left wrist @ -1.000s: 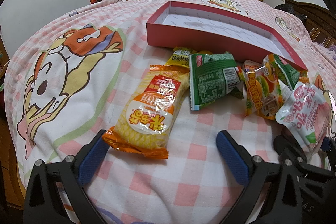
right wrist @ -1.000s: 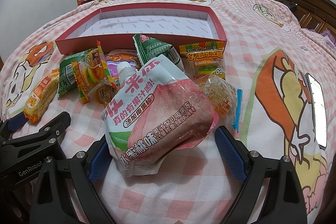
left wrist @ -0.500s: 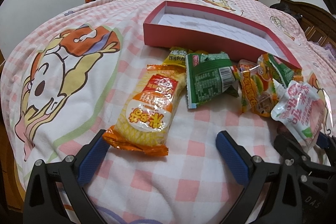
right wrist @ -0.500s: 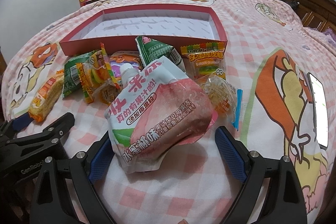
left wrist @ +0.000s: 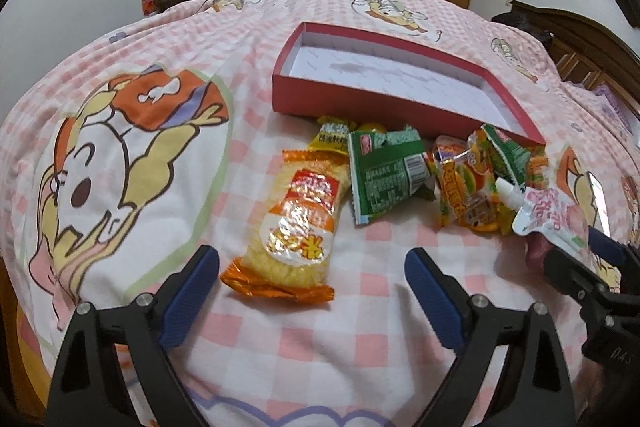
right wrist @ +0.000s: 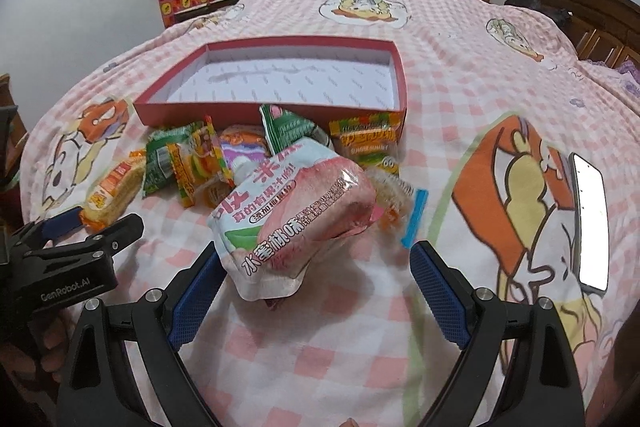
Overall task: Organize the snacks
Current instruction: 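Grasp the orange cracker bag with the left tool while the right tool grasps the peach pouch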
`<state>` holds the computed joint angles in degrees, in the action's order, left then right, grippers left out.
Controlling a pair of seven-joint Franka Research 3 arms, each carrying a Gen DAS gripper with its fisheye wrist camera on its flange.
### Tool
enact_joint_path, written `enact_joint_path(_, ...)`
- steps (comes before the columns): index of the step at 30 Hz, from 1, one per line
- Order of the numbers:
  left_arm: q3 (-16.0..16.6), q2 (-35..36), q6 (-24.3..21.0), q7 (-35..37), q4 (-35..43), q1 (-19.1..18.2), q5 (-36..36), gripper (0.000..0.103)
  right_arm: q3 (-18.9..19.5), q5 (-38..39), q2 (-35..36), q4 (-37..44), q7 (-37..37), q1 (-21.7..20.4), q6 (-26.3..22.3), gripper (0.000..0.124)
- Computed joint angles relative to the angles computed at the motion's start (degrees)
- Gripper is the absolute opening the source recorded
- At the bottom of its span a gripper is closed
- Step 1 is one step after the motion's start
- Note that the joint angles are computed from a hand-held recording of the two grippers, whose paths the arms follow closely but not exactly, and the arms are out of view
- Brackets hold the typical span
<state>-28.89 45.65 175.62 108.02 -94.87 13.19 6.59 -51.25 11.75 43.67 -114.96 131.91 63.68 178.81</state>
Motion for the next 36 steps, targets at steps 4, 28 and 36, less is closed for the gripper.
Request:
enact_joint_path(4, -0.6, 0.3, -0.1, 1.1, 0.9, 1.0, 0.2, 0.089, 1.5, 0.0, -1.7, -0.9, -2.4, -1.2, 1.8, 0.094)
enact_joint_path(28, 0.8, 6.3, -11.4, 14.0, 13.2, -3.4, -7.2, 0.059, 11.6, 7.5, -5.9, -0.2, -18.1, -9.3, 5.0, 0.093)
enact_joint_path(36, 2.1, 6.5, -13.0, 16.0, 14.8, -4.7, -10.5, 0.057, 17.8, 5.7, -7.3, 1.1, -16.9, -15.7, 3.2, 0.077)
